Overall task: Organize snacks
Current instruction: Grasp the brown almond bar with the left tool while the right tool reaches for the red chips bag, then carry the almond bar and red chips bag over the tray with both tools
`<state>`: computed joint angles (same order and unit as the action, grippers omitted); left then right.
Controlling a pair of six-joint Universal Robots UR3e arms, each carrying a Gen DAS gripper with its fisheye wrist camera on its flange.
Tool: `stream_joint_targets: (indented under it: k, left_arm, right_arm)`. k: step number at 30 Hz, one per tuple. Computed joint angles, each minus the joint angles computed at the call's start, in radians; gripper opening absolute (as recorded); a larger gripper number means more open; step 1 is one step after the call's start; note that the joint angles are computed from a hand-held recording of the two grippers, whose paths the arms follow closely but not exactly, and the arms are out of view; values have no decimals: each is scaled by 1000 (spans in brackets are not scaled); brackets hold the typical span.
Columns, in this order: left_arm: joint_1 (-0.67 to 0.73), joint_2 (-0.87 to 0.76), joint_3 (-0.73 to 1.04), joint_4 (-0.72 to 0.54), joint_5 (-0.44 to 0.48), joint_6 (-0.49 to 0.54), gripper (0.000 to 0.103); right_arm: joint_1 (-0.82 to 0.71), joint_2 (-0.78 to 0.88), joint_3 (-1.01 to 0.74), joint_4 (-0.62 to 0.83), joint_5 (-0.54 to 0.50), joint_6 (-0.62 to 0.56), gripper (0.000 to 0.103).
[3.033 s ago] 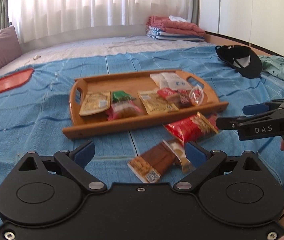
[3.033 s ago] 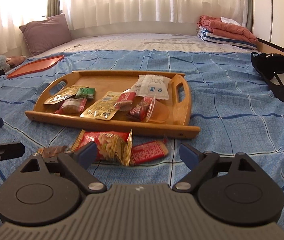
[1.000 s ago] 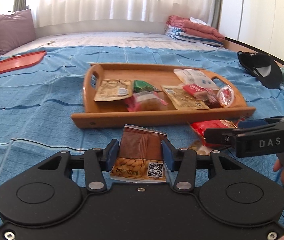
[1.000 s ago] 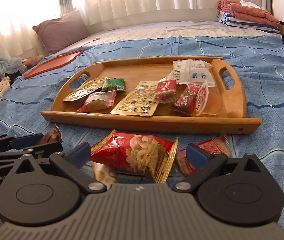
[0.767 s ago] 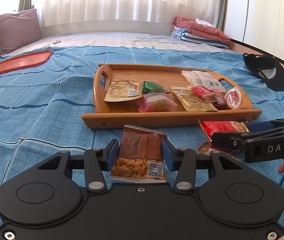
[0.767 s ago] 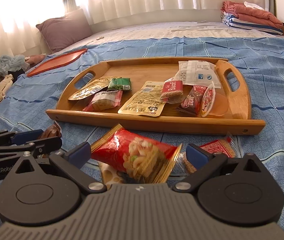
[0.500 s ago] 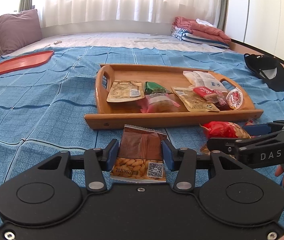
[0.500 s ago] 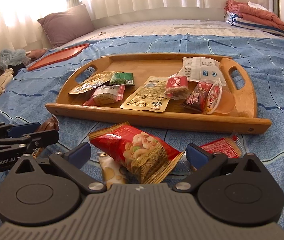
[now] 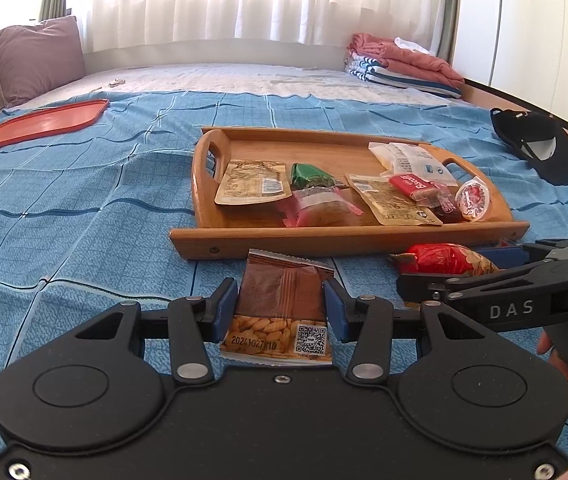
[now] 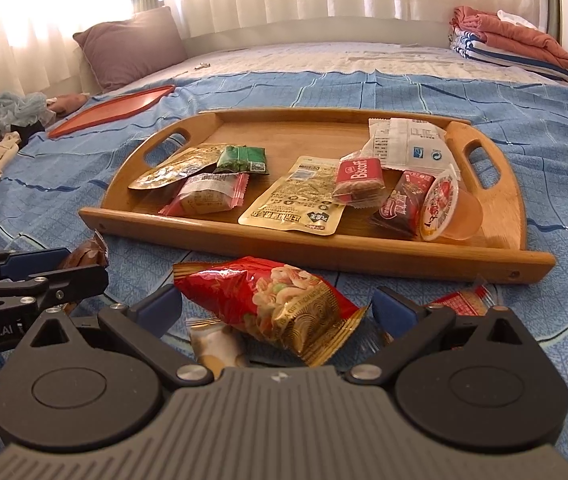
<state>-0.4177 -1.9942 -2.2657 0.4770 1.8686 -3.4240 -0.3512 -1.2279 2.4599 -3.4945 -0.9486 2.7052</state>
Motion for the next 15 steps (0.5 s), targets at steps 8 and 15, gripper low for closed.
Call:
stream_joint_targets:
  k: [8, 15]
  left_arm:
    - [5, 1, -1, 2, -4, -2, 45]
    - [9, 4, 9, 1, -3, -2, 45]
  right_arm:
    - [4, 8, 5, 3, 12, -11, 99]
    - [-55, -44, 71, 5, 83, -20, 81]
